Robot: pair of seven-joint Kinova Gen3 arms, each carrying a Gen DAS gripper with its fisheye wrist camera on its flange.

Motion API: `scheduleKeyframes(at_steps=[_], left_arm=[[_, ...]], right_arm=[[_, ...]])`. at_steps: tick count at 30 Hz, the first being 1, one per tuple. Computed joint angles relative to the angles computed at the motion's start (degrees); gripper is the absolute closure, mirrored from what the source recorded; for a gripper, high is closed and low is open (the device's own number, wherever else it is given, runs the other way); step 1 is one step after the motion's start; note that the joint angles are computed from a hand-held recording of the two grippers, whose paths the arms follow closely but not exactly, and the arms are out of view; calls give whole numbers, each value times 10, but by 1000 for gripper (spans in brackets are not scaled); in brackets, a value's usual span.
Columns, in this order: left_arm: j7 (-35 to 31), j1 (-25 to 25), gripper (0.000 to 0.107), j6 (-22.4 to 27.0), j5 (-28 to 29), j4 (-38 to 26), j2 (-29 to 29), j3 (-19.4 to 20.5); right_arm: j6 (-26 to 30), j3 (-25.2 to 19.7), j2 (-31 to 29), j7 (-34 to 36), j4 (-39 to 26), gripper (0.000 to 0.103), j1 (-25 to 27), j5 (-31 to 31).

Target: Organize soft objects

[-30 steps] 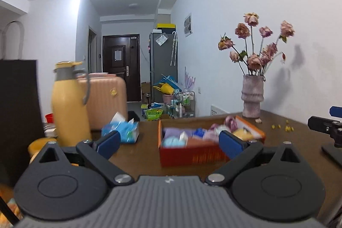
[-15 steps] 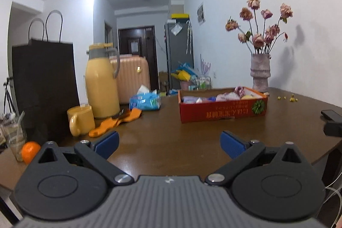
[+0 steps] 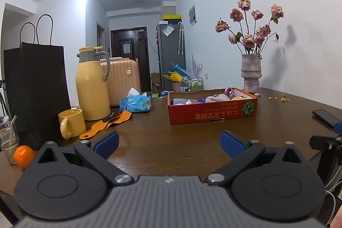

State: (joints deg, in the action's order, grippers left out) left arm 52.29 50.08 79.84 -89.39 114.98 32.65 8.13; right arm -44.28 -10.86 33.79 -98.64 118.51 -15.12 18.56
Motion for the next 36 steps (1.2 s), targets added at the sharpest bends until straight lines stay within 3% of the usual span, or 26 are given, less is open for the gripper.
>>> scheduleKeyframes(at_steps=[19, 36], left_arm=[[1, -4, 4, -4, -2, 4, -1, 1], [-1, -3, 4, -4, 1, 2, 0, 0]], right_arm=[[37, -3, -2, -9, -11, 0, 2, -3], [13, -1, -1, -16, -5, 0, 3, -12]])
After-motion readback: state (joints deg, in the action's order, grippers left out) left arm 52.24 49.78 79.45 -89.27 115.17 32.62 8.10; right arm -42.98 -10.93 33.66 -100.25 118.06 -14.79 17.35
